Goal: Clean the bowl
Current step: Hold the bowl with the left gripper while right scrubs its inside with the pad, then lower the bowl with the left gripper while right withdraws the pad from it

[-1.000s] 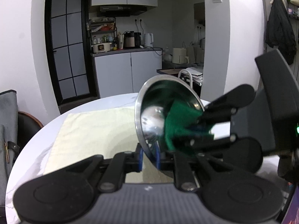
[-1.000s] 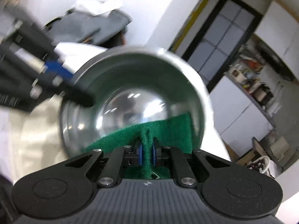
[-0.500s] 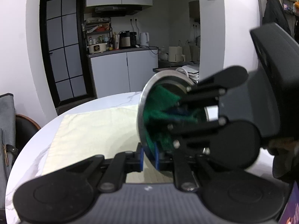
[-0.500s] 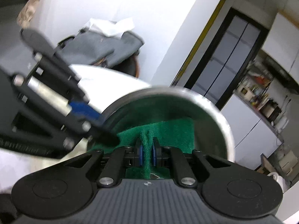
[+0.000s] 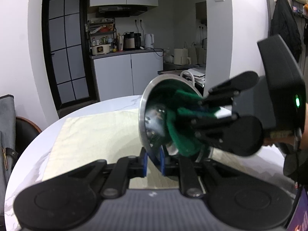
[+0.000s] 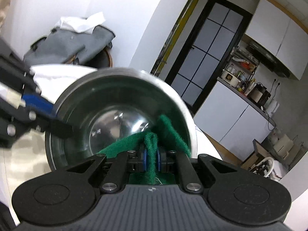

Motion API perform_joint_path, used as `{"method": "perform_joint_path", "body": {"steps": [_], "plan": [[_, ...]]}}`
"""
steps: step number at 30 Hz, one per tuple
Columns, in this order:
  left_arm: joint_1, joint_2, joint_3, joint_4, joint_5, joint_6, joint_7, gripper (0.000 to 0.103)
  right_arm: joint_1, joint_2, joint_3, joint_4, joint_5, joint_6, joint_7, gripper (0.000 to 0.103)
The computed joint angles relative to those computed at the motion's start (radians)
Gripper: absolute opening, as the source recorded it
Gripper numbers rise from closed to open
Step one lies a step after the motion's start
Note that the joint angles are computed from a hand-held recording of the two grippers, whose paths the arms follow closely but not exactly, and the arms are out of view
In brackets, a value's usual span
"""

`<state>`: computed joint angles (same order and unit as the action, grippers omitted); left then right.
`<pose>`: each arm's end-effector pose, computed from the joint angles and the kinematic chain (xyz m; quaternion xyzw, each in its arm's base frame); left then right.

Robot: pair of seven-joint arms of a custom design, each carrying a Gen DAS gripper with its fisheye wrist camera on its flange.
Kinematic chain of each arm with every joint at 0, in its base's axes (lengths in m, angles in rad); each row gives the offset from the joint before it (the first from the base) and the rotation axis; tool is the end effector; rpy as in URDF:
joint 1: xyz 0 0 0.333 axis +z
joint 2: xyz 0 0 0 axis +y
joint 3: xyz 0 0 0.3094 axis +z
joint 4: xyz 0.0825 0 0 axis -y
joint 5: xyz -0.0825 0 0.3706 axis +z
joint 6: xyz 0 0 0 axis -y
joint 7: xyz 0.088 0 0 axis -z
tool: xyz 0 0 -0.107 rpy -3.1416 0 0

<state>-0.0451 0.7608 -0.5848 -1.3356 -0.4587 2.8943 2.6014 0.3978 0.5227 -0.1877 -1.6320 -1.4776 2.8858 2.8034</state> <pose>0.7033 -0.3045 0.4198 -0.2729 0.8283 -0.4577 0.1729 0.6554 0.2189 0.3593 -0.7245 0.4854 -0.4377 0.2188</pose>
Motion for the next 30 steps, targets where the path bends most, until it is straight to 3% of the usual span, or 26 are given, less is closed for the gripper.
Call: {"method": "perform_joint_path", "body": {"steps": [2, 11, 14, 20, 24, 26, 30], "plan": [[0.0, -0.001, 0.0, 0.001, -0.001, -0.002, -0.004, 0.013, -0.014, -0.006, 0.024, -0.02, 0.085, -0.011, -0.129, 0.01], [0.002, -0.008, 0.002, -0.002, -0.009, -0.01, -0.016, 0.011, -0.094, -0.009, 0.131, -0.074, 0.482, 0.086, -0.543, 0.011], [0.002, -0.01, 0.003, -0.003, -0.012, -0.012, -0.02, 0.011, -0.104, -0.01, 0.145, -0.086, 0.568, 0.134, -0.604, 0.011], [0.0, -0.005, 0.01, 0.006, -0.013, -0.013, -0.023, 0.011, -0.075, -0.009, 0.114, -0.102, 0.661, 0.24, -0.641, 0.011], [-0.021, 0.002, 0.039, 0.023, 0.009, -0.011, -0.05, 0.012, -0.127, -0.016, 0.182, -0.119, 0.756, 0.217, -0.753, 0.011], [-0.025, 0.006, 0.045, 0.031, 0.018, -0.015, -0.061, 0.012, -0.109, -0.022, 0.164, -0.123, 0.779, 0.185, -0.775, 0.011], [-0.026, 0.009, 0.045, 0.035, 0.029, -0.015, -0.07, 0.012, -0.001, -0.045, 0.055, -0.128, 0.79, 0.079, -0.743, 0.011]]}}
